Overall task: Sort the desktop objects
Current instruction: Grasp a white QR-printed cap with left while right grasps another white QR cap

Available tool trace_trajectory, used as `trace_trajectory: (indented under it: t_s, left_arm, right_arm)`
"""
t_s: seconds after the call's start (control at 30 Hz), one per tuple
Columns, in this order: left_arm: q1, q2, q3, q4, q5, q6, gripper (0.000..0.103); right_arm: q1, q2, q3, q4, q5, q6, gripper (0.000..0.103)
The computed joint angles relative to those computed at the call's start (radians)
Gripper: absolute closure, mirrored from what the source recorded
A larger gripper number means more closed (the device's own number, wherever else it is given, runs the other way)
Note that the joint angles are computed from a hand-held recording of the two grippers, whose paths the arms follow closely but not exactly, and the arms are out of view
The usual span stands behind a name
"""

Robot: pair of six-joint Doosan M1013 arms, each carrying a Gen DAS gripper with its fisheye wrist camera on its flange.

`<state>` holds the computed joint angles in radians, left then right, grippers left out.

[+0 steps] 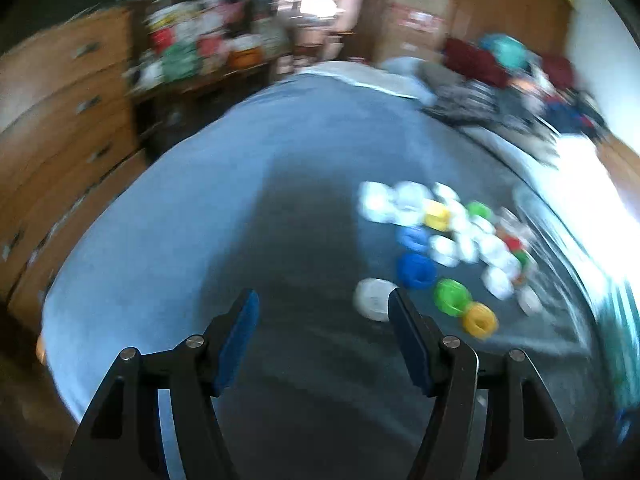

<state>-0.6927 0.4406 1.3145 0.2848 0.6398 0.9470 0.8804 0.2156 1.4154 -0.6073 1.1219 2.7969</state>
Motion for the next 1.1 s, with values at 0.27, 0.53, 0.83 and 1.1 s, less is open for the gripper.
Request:
trace_trajectory:
  t_s: [0.27, 0.53, 0.83, 1.1]
  left_arm:
    - [0.001, 0.075, -0.087, -0.134, 0.050, 0.201, 0.042]
    - [-0.008, 0.072, -0.086, -0.106, 0.071, 0.188, 0.078]
    - [-0.003, 0.010, -0.031, -0.132, 0.011, 0.155, 0.078]
    - [0.000, 0.009, -0.037, -0.161, 0.033, 0.163, 0.078]
  right_arm:
    - [-0.003, 0.011, 0.003, 0.043, 0.004, -0.013, 0.026]
    - [-0.031, 0.044, -0.010, 0.071, -0.081, -0.062, 0.050]
    - [-0.109, 0.176, -0.130, 0.150, -0.197, -0.214, 0.049]
    - [-0.138, 0.293, -0.254, 0.209, -0.135, -0.357, 0.049]
